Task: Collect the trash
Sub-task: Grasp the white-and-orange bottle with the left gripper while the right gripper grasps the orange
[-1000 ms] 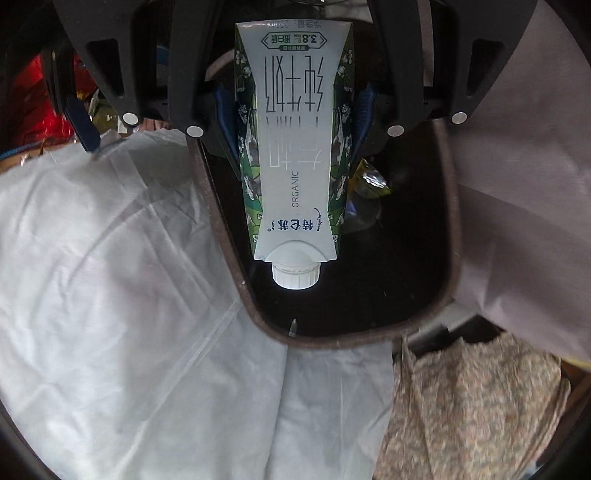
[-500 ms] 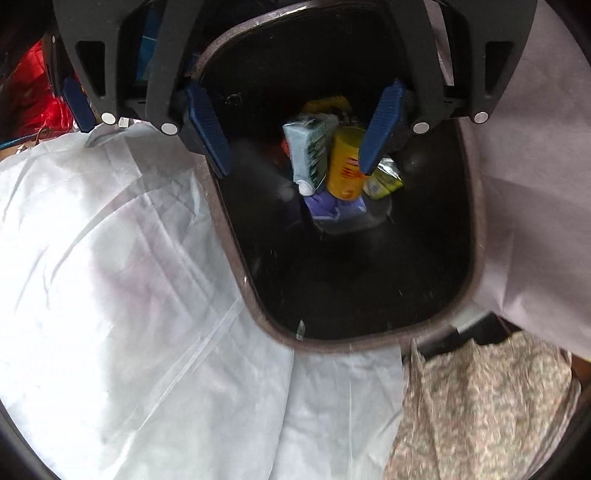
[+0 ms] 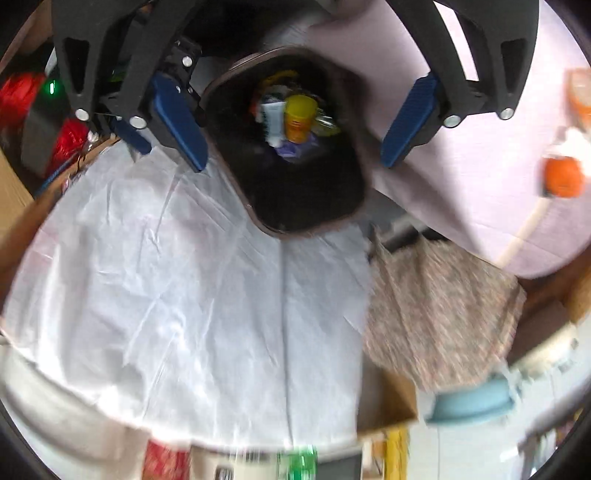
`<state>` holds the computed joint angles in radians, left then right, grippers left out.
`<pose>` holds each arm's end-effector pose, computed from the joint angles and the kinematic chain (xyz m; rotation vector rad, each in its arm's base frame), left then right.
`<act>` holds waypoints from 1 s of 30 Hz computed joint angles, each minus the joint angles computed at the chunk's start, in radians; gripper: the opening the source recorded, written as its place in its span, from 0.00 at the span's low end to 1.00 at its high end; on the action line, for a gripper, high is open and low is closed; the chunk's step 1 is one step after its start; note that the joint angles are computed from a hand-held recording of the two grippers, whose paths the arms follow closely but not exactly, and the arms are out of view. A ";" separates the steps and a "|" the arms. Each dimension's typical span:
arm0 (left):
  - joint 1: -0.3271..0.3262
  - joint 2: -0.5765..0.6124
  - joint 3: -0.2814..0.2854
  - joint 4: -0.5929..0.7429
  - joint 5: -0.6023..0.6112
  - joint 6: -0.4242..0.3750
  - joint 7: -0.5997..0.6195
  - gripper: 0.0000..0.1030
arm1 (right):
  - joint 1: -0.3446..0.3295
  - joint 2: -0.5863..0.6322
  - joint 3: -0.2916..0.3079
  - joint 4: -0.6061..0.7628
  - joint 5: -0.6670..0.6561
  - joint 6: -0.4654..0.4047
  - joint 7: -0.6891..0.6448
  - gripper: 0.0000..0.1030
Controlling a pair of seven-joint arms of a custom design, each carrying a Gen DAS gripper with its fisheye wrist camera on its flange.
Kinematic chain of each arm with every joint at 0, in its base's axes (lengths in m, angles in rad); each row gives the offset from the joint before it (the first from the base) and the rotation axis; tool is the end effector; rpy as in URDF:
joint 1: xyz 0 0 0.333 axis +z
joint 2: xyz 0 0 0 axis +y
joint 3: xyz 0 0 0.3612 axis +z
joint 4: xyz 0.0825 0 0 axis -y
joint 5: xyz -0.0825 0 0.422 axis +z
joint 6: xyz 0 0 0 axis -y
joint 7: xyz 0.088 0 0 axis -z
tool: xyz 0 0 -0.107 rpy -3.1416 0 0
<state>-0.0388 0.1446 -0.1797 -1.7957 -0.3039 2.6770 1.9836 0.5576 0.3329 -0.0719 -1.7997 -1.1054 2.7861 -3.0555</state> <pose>0.6801 -0.1337 0.5829 -1.4342 2.1624 -0.9005 0.6140 0.3759 0.4395 -1.4551 1.8184 -0.6470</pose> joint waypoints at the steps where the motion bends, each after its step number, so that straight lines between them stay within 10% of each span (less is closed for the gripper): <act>1: 0.010 -0.029 -0.001 -0.035 -0.019 0.025 0.032 0.95 | 0.008 0.001 0.003 0.014 -0.011 0.003 -0.008 0.83; 7: 0.048 -0.159 0.068 -0.191 -0.013 0.133 0.017 0.95 | 0.042 0.026 0.038 0.124 -0.043 0.045 -0.106 0.91; 14: 0.141 -0.232 0.136 -0.302 0.188 0.264 -0.324 0.95 | 0.103 0.088 0.030 0.243 0.077 0.041 -0.309 0.94; 30: 0.278 0.029 0.156 0.099 0.065 -0.160 -0.469 0.79 | 0.207 0.119 -0.018 0.309 0.170 0.031 -0.497 0.94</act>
